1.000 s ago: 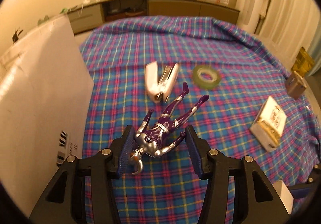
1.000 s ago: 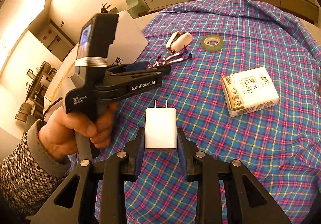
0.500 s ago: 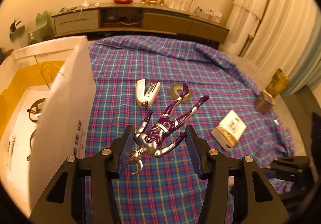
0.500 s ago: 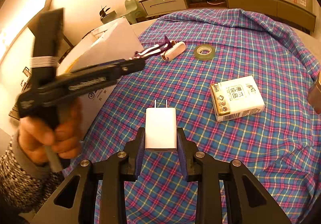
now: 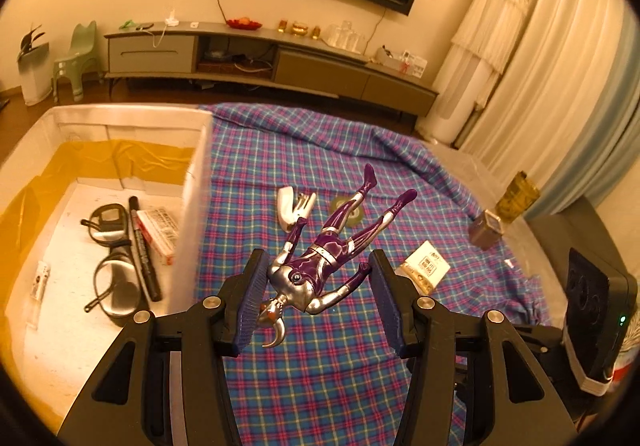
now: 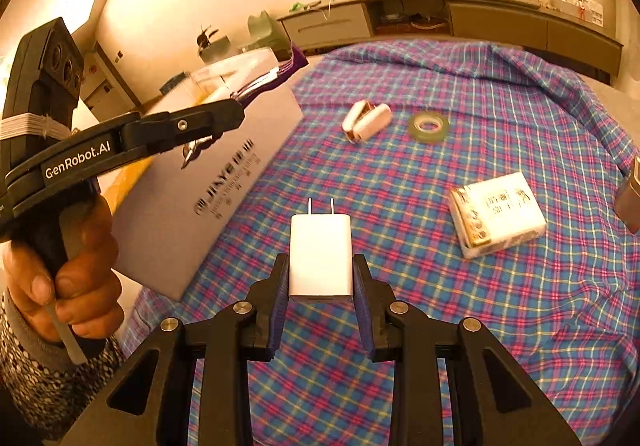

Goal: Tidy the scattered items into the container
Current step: 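Carry the charger plug and figurine with both tools over the white box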

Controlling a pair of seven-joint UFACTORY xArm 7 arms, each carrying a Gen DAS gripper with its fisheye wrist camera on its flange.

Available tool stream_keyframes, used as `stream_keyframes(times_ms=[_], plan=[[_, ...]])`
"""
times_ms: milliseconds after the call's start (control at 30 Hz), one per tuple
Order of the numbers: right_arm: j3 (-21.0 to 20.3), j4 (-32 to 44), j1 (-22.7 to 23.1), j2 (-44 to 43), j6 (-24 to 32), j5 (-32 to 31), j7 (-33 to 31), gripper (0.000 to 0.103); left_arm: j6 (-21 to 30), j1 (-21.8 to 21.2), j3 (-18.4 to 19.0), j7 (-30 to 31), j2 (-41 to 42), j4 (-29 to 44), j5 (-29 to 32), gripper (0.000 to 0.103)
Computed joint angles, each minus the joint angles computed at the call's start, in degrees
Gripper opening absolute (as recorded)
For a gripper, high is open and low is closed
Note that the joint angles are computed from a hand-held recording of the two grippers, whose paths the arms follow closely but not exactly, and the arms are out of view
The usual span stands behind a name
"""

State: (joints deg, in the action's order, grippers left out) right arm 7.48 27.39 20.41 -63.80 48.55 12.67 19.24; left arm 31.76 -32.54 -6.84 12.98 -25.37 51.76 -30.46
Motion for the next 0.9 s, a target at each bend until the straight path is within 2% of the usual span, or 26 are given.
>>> stream_keyframes(times_ms=[200,400,900], plan=[[3.7,1.4,-0.4,-0.3,-1.0,-0.7,4.3,0.031,1.4,0.1,2.1,1.2,-3.0,-0.6,-1.6,0.053],[5.6,3.1,0.0,-0.1,-1.6,-1.3,8.6,0.031,1.0,1.0,2.2,0.5,-5.3,-1.3,-1.4,0.053],[10.1,13.9,1.2,8.3,-4.2,-5.5,12.6,0.031,1.6,1.5,6.3,1.3,-10.3,-2.8,-3.5,0.053]])
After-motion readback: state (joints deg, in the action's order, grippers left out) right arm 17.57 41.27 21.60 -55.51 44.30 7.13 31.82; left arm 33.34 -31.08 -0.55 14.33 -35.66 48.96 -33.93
